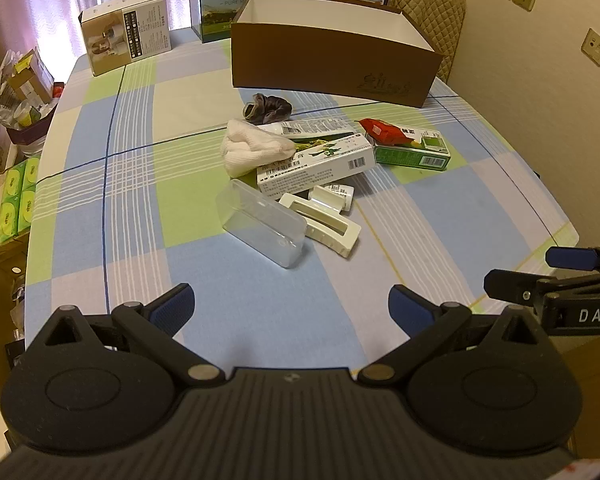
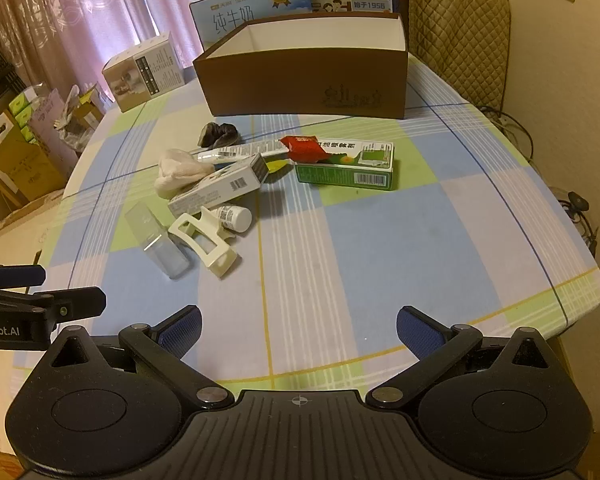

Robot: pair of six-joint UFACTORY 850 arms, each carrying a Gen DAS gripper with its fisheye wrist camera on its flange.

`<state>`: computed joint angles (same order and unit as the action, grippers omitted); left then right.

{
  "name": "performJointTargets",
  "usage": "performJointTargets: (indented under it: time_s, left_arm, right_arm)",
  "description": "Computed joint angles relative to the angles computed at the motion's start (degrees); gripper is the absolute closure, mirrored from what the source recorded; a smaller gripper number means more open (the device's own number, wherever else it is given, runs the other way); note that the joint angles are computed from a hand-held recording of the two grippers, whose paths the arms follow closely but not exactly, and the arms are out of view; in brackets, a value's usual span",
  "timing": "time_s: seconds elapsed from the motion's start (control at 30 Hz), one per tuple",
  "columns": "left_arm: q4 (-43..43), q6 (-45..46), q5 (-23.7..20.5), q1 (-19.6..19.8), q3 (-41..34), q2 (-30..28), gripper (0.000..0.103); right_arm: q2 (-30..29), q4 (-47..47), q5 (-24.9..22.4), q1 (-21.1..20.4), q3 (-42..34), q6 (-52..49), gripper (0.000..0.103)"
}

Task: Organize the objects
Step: 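Move both tools toward the clear plastic case and red candy packet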

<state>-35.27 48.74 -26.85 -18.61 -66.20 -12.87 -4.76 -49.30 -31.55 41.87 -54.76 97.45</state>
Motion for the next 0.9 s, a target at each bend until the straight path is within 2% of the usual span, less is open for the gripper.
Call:
performJointTargets:
  time_s: [0.2,0.9]
  left_arm:
    - [0.1,-0.1,0.1,0.0,-0.1,-0.1,0.001]
    - [7.7,-11.8,2.2,-2.0,-2.4,-2.1,0.001]
  right_arm:
    - [0.0,-0.1,0.4,-0.4,0.0,-0.2,0.002]
    - [0.1,0.2,2.6,-2.8,0.0,-2.5,0.002]
